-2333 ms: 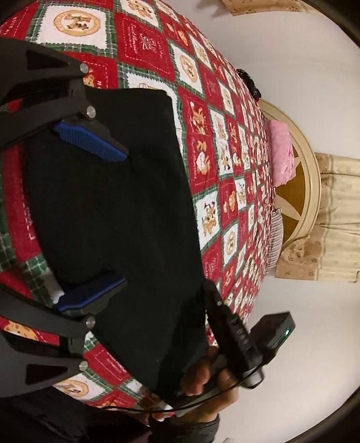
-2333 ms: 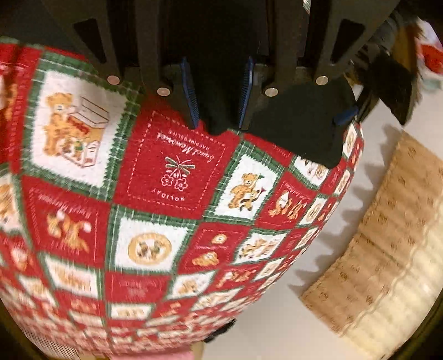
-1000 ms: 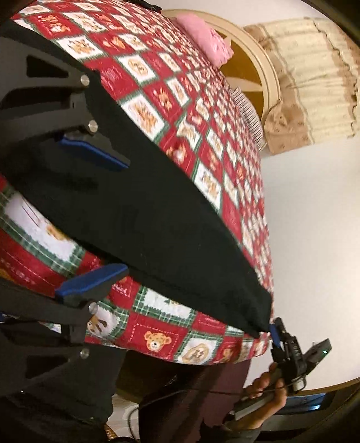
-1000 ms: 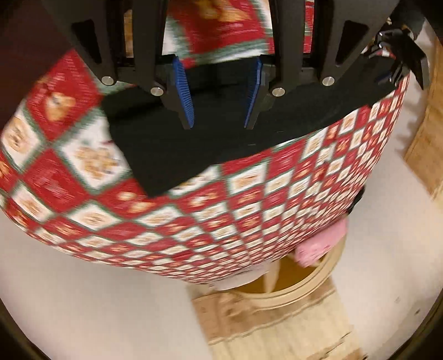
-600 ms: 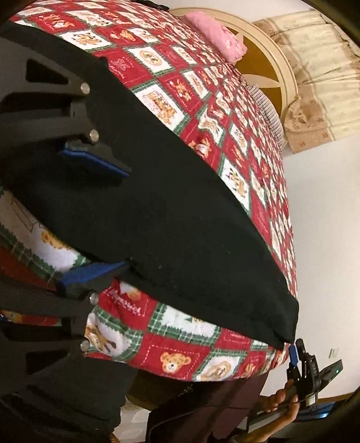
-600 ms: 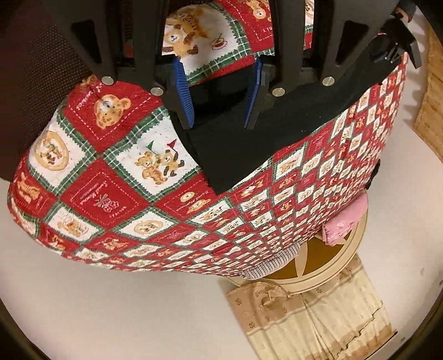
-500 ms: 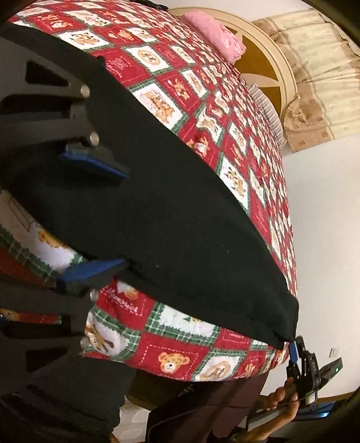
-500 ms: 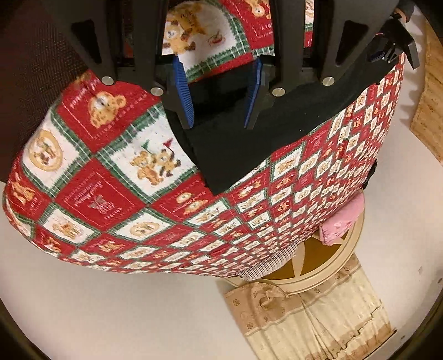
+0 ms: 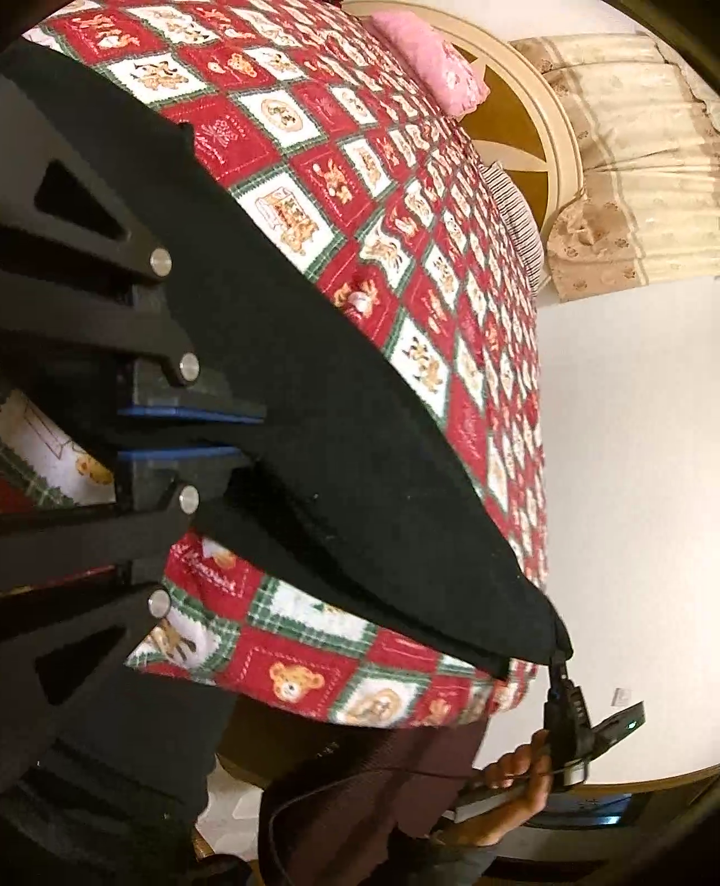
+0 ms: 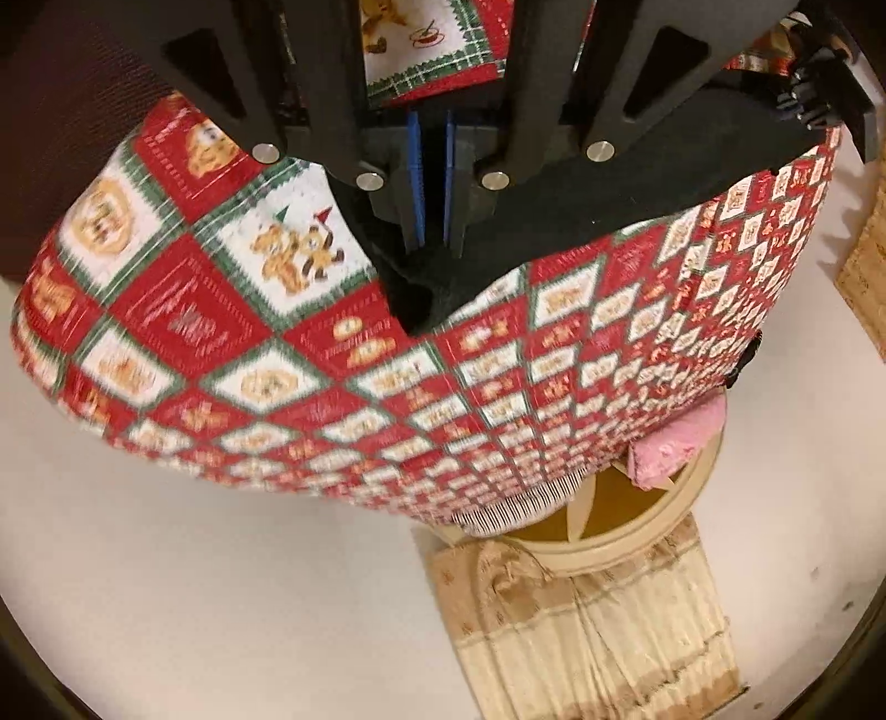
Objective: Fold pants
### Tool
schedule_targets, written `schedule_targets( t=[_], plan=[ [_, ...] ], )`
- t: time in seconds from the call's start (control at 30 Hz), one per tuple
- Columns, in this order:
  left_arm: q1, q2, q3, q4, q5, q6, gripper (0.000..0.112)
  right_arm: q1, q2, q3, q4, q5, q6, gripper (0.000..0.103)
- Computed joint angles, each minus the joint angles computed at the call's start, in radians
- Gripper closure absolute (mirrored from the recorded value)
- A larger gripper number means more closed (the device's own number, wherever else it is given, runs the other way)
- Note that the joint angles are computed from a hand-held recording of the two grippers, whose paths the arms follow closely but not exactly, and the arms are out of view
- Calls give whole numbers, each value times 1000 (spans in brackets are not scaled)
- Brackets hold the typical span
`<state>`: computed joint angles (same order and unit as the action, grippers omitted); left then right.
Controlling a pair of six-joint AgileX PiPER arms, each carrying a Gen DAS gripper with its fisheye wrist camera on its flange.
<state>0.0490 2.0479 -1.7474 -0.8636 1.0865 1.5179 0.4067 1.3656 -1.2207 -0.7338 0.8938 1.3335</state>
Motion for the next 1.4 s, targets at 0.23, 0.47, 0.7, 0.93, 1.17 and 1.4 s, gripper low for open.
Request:
schedule_targets(
  t=[0.23,0.47,0.7,0.93,1.17,1.4],
  plan=[
    [-12,8,55,26,-17,44,104,-47,-13,116,76,-56,12,97],
    [-29,6,86,67,-57,44,97,-66,-124,245,5,-75,166,54],
    [19,-37,135,33,-31,118,61,-228,-66,91,151,-143,-106,54],
    [80,-13,99,-13,-42,83,48,-326,148,-84,449,-168,-460,81],
    [103,43,37,-15,-80,-19,48,-204,160,-56,152,13,-211,81],
    [168,114,-72,-35,-34,-145,42,-50,-2,33,69,-90,-200,77]
  ],
)
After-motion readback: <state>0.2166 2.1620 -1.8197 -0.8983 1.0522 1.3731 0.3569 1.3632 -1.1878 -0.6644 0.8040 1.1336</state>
